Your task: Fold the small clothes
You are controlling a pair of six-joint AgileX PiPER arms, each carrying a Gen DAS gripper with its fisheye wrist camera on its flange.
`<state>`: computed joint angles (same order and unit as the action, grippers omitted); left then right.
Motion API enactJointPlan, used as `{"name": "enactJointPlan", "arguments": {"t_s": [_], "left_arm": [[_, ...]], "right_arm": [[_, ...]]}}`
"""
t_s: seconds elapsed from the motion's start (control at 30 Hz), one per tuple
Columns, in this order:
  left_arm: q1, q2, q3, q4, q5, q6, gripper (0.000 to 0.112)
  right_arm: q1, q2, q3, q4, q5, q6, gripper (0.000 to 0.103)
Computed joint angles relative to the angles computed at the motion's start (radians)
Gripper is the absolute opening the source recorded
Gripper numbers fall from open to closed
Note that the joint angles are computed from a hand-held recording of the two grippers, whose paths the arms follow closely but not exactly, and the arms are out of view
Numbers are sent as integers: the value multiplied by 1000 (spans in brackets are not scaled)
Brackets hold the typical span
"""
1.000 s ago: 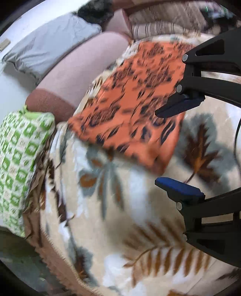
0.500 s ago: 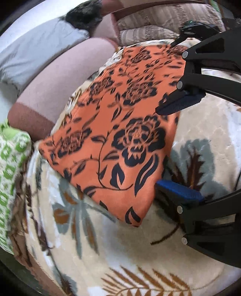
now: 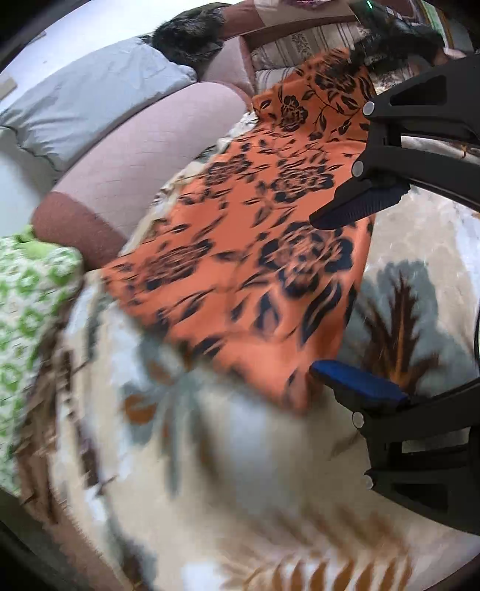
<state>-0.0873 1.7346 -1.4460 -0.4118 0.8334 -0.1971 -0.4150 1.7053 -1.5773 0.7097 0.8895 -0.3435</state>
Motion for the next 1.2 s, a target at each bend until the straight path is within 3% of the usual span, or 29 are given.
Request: {"name": "enactJointPlan", "arguments": {"t_s": [0.13, 0.17, 0.2, 0.3, 0.43, 0.53, 0.67, 0.73, 0.83, 0.97, 1.03, 1.1, 1.2], "left_arm": [[137, -40, 23, -31, 16, 42, 74], [159, -38, 23, -23, 23, 41, 74], [186, -35, 21, -2, 32, 31, 74], [264, -28, 27, 21, 40, 26, 73], [401, -41, 55, -75, 67, 132, 73], [436, -49, 61, -91, 71, 181, 73], [405, -39, 51, -139, 73, 208, 73], [356, -32, 39, -134, 59, 203, 74], [296, -23, 28, -122, 52, 188, 74], [227, -11, 26, -94, 45, 180, 74], [196, -11, 30, -43, 23, 137, 74], [176, -2, 25, -11, 16, 103, 74], [160, 8, 28, -9, 10, 92, 74]], "right_arm": [[208, -5, -175, -205, 62, 175, 18], [272, 2, -222, -252, 76, 224, 15], [326, 13, -262, -269, 90, 253, 6], [531, 49, -364, -400, 99, 373, 6], [737, 154, -520, -575, 170, 501, 6], [701, 120, -440, -558, 121, 530, 7], [487, 11, -222, -550, 99, 589, 8], [391, -45, -114, -629, 91, 630, 8], [286, -72, -38, -639, 80, 598, 8], [148, -108, 68, -439, 32, 441, 8], [180, -137, 108, -468, -27, 411, 10], [243, -110, 68, -530, -11, 418, 28], [299, -64, 6, -510, -15, 393, 33]]}}
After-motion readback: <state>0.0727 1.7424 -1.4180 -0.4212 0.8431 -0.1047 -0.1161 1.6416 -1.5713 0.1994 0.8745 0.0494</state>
